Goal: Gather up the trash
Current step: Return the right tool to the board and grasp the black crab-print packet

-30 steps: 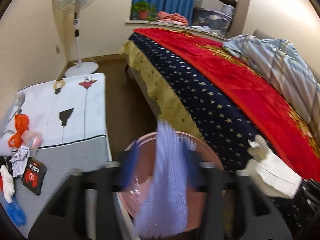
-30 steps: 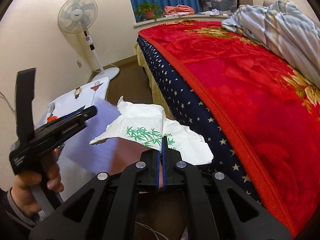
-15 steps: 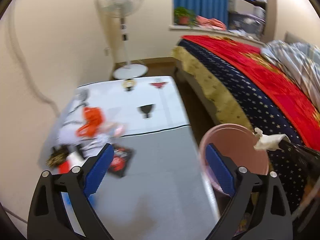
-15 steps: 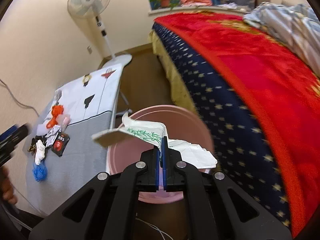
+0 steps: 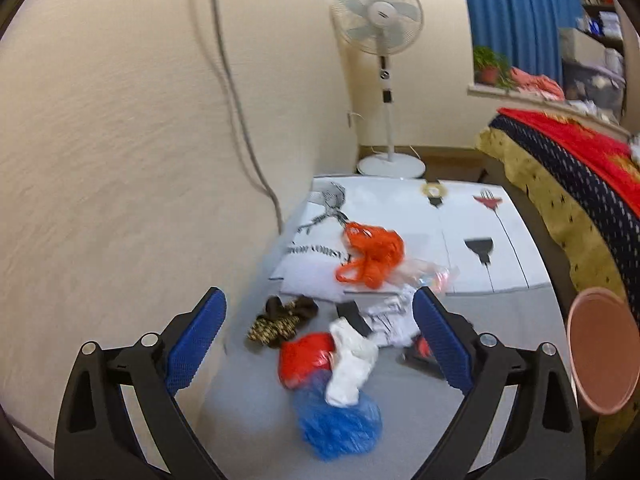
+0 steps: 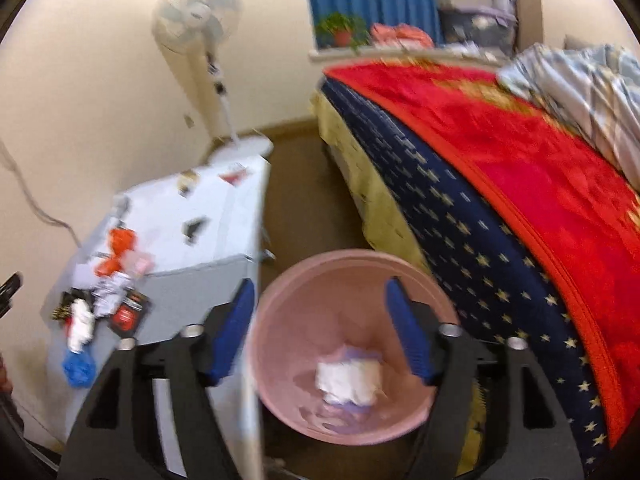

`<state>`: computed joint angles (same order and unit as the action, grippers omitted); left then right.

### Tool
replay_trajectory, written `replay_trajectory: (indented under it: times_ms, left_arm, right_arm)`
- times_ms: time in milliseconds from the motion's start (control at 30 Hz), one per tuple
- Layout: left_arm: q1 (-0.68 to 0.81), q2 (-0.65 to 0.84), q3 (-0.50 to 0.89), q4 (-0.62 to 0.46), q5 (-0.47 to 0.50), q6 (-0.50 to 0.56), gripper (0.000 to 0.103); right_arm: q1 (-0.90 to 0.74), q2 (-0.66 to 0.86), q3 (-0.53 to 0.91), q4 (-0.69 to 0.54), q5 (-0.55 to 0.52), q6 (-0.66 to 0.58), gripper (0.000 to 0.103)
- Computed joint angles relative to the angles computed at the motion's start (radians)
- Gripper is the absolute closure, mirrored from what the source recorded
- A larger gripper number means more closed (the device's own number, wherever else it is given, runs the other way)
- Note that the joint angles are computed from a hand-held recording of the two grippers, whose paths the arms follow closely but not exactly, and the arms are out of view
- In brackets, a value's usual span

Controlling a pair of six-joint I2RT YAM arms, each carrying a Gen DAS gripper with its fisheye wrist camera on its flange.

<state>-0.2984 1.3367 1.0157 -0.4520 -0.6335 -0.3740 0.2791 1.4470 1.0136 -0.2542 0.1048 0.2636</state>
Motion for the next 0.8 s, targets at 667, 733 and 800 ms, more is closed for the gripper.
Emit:
replay_trajectory:
  times_ms: [667, 733, 800]
  left_arm:
    - [0.206, -0.042, 0.019, 0.018, 0.173, -0.008, 0.012]
    - [0.216, -0.041, 0.021, 0.021, 0.184, -0.012, 0.012]
    - [0.218, -0.041, 0.020, 0.027, 0.188, -0.010, 0.012]
  right_arm:
    - [0.474, 0.512, 0.319, 0.182, 0.145, 0.065, 0.006]
    - [0.486, 0.608, 0.418, 0.161, 0.154, 0.090, 0.006]
    - [0.495, 0.667, 0.484, 0.147, 0.172, 0.091, 0.006]
